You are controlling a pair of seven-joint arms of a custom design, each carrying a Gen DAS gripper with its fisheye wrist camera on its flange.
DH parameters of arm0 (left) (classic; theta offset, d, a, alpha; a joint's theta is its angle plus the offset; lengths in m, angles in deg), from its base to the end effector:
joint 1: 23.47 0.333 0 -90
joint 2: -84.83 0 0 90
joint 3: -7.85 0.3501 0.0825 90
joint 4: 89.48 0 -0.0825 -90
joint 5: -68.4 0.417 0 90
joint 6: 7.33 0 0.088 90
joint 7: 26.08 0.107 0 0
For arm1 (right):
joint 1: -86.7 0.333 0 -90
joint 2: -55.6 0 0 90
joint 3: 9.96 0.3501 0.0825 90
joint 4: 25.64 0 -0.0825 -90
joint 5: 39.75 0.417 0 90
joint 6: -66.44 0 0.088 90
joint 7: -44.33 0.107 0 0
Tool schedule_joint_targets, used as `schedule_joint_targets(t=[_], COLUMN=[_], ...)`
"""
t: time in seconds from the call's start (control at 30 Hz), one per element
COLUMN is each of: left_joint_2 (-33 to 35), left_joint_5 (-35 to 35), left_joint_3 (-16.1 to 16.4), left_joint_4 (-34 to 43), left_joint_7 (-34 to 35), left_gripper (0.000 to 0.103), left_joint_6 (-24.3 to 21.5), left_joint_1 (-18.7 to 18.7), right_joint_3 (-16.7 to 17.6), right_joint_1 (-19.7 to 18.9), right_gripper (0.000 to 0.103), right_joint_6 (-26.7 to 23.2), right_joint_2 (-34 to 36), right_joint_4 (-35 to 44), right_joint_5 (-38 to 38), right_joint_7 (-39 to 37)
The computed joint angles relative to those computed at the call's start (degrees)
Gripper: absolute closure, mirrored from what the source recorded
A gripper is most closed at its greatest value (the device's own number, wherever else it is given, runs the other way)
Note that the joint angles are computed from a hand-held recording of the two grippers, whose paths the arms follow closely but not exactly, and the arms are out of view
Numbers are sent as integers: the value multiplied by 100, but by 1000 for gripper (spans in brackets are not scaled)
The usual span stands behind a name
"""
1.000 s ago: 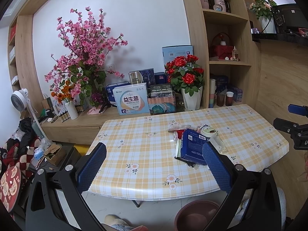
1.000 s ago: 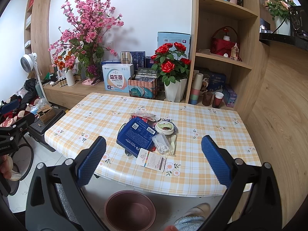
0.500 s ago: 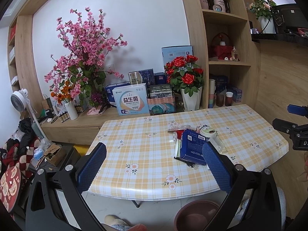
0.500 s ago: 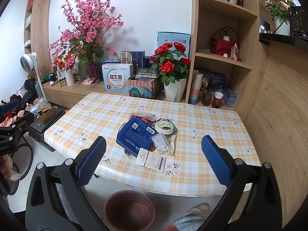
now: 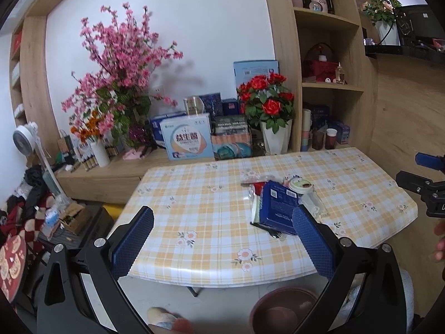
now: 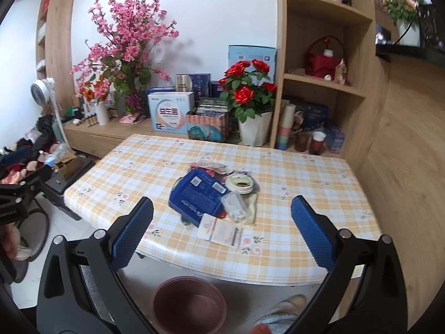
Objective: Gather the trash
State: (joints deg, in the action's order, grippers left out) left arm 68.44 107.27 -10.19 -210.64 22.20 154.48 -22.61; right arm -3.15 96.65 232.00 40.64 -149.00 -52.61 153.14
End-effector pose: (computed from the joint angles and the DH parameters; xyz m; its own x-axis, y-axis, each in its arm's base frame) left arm 0.5044 -0.2122 0.6592 -0.0777 -0.9900 -0.1180 -0.4633 0.1407 -0.8749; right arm 0.5196 0.1780 0.6522 0.1812 -0.9829 -0.0330 -0.5323 -0.0698 -0.8436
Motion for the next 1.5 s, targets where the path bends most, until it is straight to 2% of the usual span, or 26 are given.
schedule_joint_targets(t=[0.13,0.23,0.33,0.4,0.47,0.5,0.63,0.73,0.83,0.9,0.97,1.03,1.13,1.23,1.4,1.5], left_joint_2=[419,716,1010,1153,1326,1369,1622,1806,1998,2120,2244,2326,2398,2479,2541,2555], left_joint_5=[-129,-639,-808,-758,-871,-961,-1027,-1094,-751,-938,-1063,-762,-1017,-777,-912,-1150], left_joint_3=[65,342,439,472,545,584,709,800,950,966,1007,1142,1148,1251,1232,1202], left_joint_4=[70,62,113,194,273,294,431,509,583,671,784,885,903,986,978,959], left_joint_7=[152,688,939,941,1020,1090,1125,1150,725,852,906,486,526,252,343,497], left_gripper=[5,5,5,5,5,5,5,5,5,5,5,5,5,5,5,5], left_joint_6=[-109,60,152,105,99,106,141,268,499,445,298,103,120,-20,76,135], left_joint_1=[-101,-390,-499,-541,-606,-642,-723,-768,-821,-839,-890,-999,-962,-1035,-993,-962], right_joint_3=[208,114,-38,-45,-47,-107,-323,-324,-356,-467,-428,-515,-622,-700,-696,-579], right_joint_1=[-320,-253,-65,-68,-46,19,242,323,416,558,555,654,787,899,898,789], right_gripper=[5,5,5,5,6,6,6,6,6,6,6,6,6,6,7,13], right_joint_6=[165,123,-36,-102,-401,-432,-287,-425,-492,-583,-727,-841,-980,-1204,-1299,-1409], right_joint_2=[271,553,867,1054,1300,1426,1823,2211,2621,2848,3162,3389,3659,3925,4205,4281], right_joint_4=[-73,-49,58,132,329,398,537,800,1106,1304,1595,1824,2111,2435,2817,2953], right_joint_5=[-583,-698,-583,-1007,-1732,-1791,-1710,-962,-470,-518,-237,-209,-332,-460,-348,-71], right_joint_7=[368,373,170,371,752,714,420,-370,-910,-1002,-1319,-1412,-1630,-1863,-2199,-2489])
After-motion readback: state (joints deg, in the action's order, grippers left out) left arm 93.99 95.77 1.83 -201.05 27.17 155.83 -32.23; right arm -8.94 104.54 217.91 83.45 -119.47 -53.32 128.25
